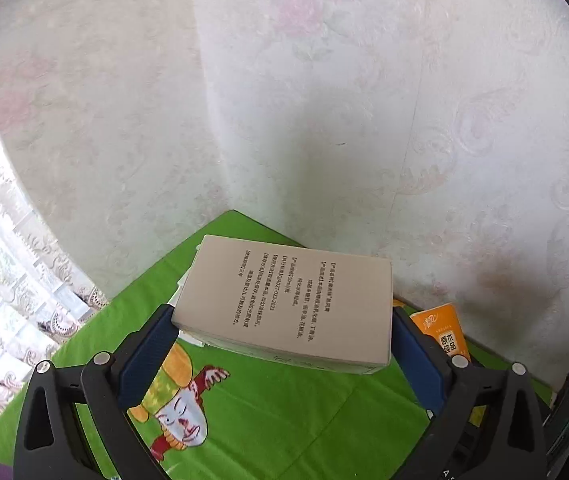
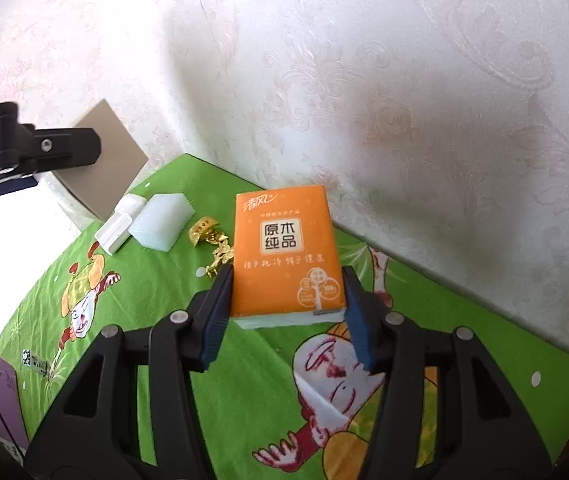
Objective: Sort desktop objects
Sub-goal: 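Carry the tissue pack and cardboard box into the purple box and open both grippers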
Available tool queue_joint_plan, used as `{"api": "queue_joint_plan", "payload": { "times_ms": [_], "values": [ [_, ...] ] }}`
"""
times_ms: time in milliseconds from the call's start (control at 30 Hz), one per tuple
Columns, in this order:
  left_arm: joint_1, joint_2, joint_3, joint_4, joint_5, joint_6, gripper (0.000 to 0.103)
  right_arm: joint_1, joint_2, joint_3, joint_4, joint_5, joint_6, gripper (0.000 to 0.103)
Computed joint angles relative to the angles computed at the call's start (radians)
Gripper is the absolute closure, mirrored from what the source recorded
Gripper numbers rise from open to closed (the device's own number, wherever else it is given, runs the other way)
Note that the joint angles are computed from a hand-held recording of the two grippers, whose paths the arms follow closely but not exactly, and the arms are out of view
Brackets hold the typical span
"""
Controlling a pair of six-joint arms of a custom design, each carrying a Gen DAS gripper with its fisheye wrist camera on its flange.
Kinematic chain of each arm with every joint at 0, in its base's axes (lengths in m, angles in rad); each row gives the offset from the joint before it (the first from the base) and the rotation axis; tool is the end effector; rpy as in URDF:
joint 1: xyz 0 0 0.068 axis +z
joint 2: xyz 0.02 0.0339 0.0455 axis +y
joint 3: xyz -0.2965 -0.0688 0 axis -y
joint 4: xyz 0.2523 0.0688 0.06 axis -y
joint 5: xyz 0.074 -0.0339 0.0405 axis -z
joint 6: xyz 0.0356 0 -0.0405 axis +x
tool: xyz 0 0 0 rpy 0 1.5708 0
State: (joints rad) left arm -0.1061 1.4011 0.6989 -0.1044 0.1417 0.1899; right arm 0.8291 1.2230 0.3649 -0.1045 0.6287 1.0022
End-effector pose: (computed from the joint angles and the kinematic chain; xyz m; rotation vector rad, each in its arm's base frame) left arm 0.2748 -0.0343 0.2097 0.4163 2.3339 -0.1281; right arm 0.1425 0.1245 0.1562 0.4303 2.2588 0.1161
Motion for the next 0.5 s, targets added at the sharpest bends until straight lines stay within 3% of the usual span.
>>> {"api": "queue_joint_plan", "payload": {
  "times_ms": [233, 267, 367, 500],
  "values": [
    [0.203, -0.372, -0.179, -0.105, 0.094, -0.043, 0.001, 0.152, -0.002, 0.058, -0.089, 0.054, 0.045, 0.048],
    [0.254, -0.373, -0.201, -0.074, 0.118, -0.029, 0.001, 0.176, 0.001, 0.071, -0.104, 0.065, 0.053, 0.048],
    [0.420, -0.495, -0.233, -0.142, 0.183, 0.030, 0.001, 0.244, 0.021, 0.109, -0.127, 0.090, 0.072, 0.048],
    [0.739, -0.581, -0.231, -0.259, 0.375, 0.162, 0.001, 0.334, 0.082, 0.185, -0.157, 0.121, 0.089, 0.048]
  ]
}}
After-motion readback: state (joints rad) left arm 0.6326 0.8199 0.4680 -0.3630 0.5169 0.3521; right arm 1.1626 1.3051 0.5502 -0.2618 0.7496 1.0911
